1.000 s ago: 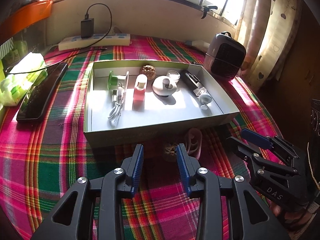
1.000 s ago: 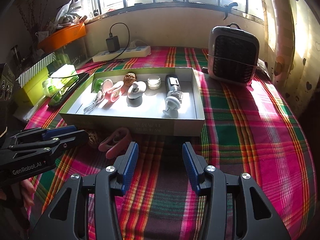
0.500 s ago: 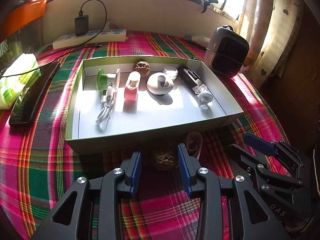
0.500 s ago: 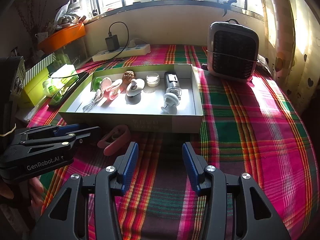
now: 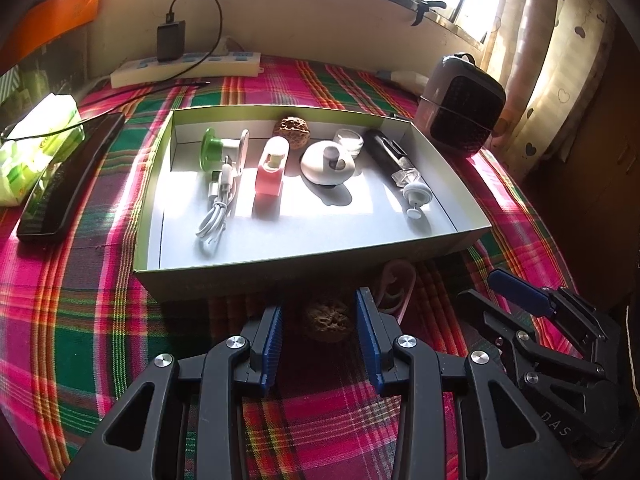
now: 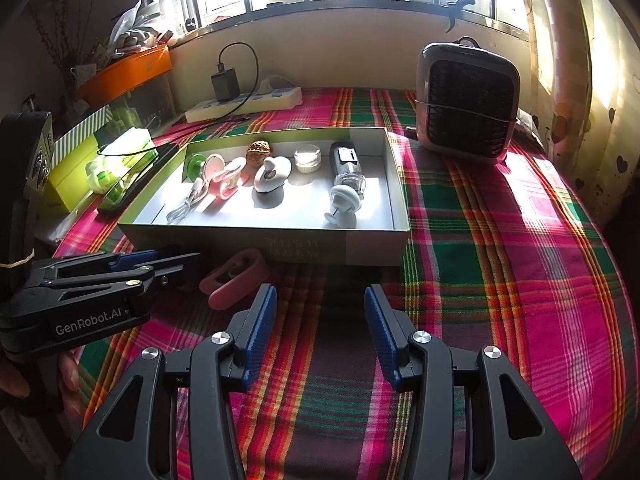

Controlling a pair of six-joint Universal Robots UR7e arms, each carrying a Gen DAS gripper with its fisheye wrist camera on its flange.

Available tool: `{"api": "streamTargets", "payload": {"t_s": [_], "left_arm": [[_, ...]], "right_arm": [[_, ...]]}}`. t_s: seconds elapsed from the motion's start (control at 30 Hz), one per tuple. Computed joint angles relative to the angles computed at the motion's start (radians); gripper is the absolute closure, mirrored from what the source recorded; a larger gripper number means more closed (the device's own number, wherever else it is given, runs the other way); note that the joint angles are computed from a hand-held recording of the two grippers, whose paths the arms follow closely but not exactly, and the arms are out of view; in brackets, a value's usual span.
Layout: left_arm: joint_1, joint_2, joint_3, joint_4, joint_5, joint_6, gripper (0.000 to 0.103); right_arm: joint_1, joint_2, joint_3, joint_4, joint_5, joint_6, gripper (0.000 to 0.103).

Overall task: Organize objects
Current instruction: 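Move the left gripper to the brown walnut while the right gripper approaches the pink loop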

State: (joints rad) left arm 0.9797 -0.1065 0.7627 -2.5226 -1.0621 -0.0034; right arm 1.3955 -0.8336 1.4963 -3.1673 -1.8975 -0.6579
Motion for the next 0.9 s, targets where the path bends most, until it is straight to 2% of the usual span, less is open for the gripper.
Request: {"api": "streamTargets", "payload": {"t_s": [0.27,0.7,0.9], "left_arm": [[0.001,-0.028,0.050,-0.017,0.014,0.003,0.070],[0.003,-0.014,0.025,-0.013,0.026,0.011,0.070],[0.007,-0.026,0.052,-0.046,0.021,0.008,0.076]], "right_arm": [[0.004,0.002,-0.004,0.004,-0.001,-0.005,0.056],[0.015,0.011,-0.006,0.013,-0.016,-0.014,0.056],[0.020,0.016,-0.011,0.022,-0.025,-0.013,0.056]]}}
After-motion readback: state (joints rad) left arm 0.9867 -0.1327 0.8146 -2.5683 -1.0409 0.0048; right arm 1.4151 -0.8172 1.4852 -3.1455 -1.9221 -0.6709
